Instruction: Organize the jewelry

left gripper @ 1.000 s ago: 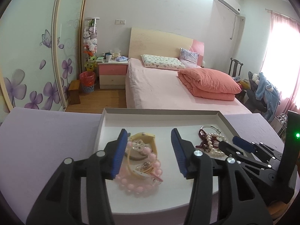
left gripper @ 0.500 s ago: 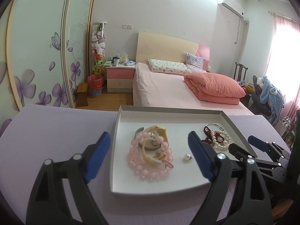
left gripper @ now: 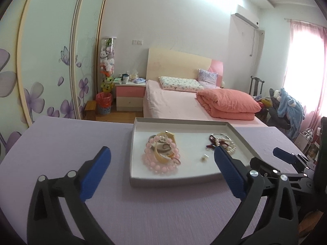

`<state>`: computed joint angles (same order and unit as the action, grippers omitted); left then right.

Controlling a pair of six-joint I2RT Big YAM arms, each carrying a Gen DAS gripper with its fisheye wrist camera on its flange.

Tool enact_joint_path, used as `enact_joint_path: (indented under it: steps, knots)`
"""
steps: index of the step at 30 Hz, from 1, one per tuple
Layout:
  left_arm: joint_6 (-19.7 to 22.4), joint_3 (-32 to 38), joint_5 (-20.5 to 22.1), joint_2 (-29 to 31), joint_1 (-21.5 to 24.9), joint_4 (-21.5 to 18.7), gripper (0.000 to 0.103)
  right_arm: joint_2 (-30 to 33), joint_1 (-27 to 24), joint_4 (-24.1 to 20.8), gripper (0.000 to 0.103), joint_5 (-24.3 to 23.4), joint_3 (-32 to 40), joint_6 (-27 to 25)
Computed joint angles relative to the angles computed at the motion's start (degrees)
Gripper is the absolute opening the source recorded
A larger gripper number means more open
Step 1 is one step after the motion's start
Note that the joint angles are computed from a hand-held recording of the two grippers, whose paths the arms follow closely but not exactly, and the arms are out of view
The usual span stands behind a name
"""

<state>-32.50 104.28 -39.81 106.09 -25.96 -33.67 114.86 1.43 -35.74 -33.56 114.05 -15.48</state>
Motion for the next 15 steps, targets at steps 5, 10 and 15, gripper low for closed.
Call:
enact_joint_path:
  steps: [5, 10, 15]
  knots:
    - [0.09, -5.43, -2.1, -3.55, -2.39, 2.94, 0.099, -4.72, -0.91, 4.44, 0.101, -1.49, -7.17, 0.73]
    - [0.06, -8.73, -4.55, -5.56, -4.63, 4.3, 0.099, -7.93, -1.72, 6.68, 0.101, -2.32, -11.79, 0.76]
    - [-0.64, -12.85, -6.29, -7.97, -6.53, 6.93, 0.099, -9.9, -2.65, 6.91, 0.101, -3.08, -15.15, 0.27]
